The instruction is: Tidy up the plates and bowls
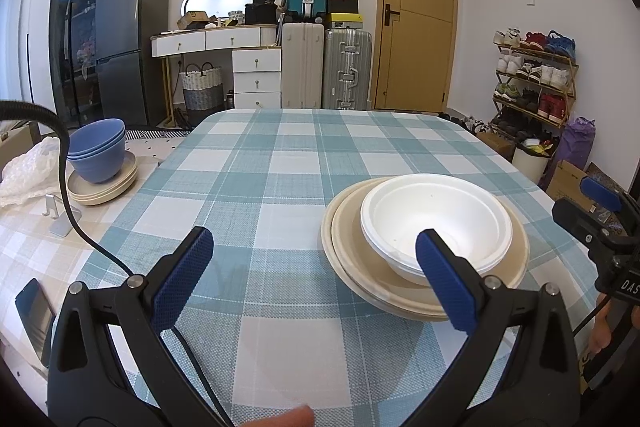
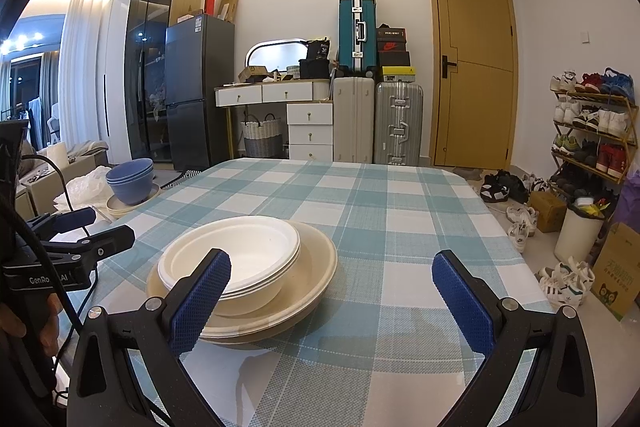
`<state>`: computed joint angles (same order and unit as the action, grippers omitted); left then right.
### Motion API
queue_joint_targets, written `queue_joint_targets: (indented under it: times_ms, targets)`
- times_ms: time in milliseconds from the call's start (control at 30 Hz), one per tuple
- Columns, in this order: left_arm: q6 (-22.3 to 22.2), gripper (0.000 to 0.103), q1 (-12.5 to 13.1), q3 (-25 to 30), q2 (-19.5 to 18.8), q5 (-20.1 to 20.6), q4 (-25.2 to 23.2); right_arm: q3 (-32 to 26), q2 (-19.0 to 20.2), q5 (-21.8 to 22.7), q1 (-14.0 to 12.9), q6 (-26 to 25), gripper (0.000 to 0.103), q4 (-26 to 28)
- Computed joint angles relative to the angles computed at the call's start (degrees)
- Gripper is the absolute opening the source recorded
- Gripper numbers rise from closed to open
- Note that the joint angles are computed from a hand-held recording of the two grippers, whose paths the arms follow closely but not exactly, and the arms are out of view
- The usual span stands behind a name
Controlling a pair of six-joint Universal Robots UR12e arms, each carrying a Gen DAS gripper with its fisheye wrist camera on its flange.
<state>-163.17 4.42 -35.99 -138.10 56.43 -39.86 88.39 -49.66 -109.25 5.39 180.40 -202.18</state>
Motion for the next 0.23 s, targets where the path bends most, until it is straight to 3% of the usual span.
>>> queue_joint_targets:
  times_ms: [233]
  targets:
    - [0.2, 0.101, 0.0, 0.5, -0.3, 0.0, -0.4, 0.0, 0.0, 0.0, 0.0, 0.0, 0.103, 0.0]
